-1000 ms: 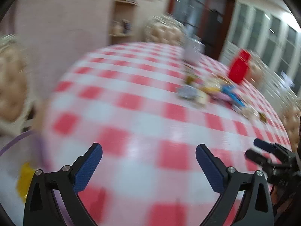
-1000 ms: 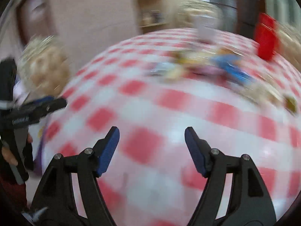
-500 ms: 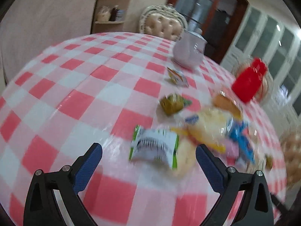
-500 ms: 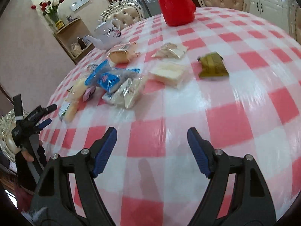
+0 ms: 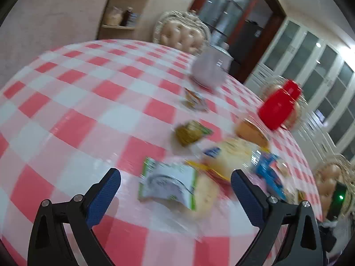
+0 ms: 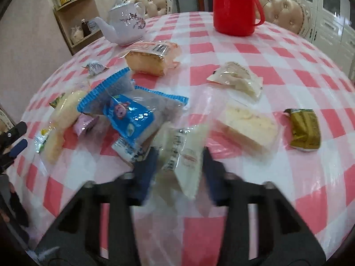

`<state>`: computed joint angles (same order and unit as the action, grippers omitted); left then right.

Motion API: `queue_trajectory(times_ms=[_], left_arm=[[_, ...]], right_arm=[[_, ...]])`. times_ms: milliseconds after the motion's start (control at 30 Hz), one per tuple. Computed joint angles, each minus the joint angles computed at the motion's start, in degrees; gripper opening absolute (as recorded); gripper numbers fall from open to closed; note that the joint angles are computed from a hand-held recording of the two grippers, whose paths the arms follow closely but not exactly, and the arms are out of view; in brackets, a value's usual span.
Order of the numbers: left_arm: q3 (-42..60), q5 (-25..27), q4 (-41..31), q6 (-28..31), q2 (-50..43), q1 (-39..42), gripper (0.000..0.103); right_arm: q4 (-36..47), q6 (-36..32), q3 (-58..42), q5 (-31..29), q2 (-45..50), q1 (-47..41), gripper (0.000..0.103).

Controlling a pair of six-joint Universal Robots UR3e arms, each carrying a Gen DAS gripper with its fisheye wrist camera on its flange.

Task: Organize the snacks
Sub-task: 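Grasp a clear-wrapped cake with the left tool while the right grasps a white packet, then carry the clear cake and white packet over to the white box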

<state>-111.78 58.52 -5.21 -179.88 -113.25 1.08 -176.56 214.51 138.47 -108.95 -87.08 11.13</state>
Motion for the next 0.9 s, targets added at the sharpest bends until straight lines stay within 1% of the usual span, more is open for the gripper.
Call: queue_trajectory(times_ms=[33,100,133,233,300,333,367,467,500,533,567,600,633,667,733,900], left_arm=[[-0.5,-0.1,-1.1,1.6,0.9,-0.5,0.1],[-1.8,1.2,-2.0,6.3,3.1,-2.8,0.1],[-2.1,3.7,-1.7,8.4,3.6,-5.0,0.1],[-1.8,9.7,-0.7,12.2,2.3,-10.2,0.099],[1.6,13.9,-4.2,12.6,-0.5,-12.8,0.095],[3.3,14.8,-5.7,12.4,-1.8,-13.2,0.093],[6.1,15.8,-8.7,11.6,-3.3,-13.4,0.091],[9.7,16.9,-7.9,9.9,-6.0,-13.6,0.09],[11.6,16.1,-9.8,10.1,-7.0,-13.4,0.087],[12.2,16.4,-9.4,10.4,-7.6,-13.6,0.079],[12.8,16.5,-9.0,11.6,-8.2,-14.1,0.057],[13.1,18.4,-8.1,12.7,-8.6,-15.2,0.045],[12.9,20.2,-7.0,13.8,-8.7,-16.4,0.037],[12.2,19.6,-7.0,15.2,-8.2,-16.7,0.037],[10.4,20.0,-5.6,16.9,-7.2,-17.4,0.036],[3.8,18.1,-1.2,16.0,-3.1,-15.1,0.036]], right_arm=[[-1.2,-0.3,1.3,0.7,-1.1,-0.3,0.034],[-1.3,-0.3,2.9,0.6,-3.6,0.0,0.033],[-1.0,-0.4,3.2,0.1,-4.6,0.6,0.033],[-0.6,0.1,4.8,0.1,-8.0,1.9,0.033],[-1.3,0.2,5.6,1.1,-9.5,1.7,0.033],[-1.4,0.1,5.8,1.5,-10.0,1.5,0.033],[-1.5,0.3,6.1,2.1,-10.6,1.2,0.033],[-1.4,0.5,6.0,2.9,-11.1,1.2,0.033],[-1.0,0.6,5.5,2.3,-10.8,1.9,0.033],[-0.6,0.6,4.9,1.7,-10.5,2.5,0.033],[-0.1,0.6,4.2,0.9,-10.0,3.3,0.033],[0.4,0.7,3.6,0.1,-9.8,4.1,0.033],[1.0,0.7,3.0,-0.8,-9.5,4.9,0.033],[2.2,0.9,1.5,-2.9,-8.6,6.6,0.033],[4.0,0.9,-0.8,-6.5,-6.9,9.5,0.033],[7.9,0.8,-7.2,-14.8,-2.1,17.1,0.033]])
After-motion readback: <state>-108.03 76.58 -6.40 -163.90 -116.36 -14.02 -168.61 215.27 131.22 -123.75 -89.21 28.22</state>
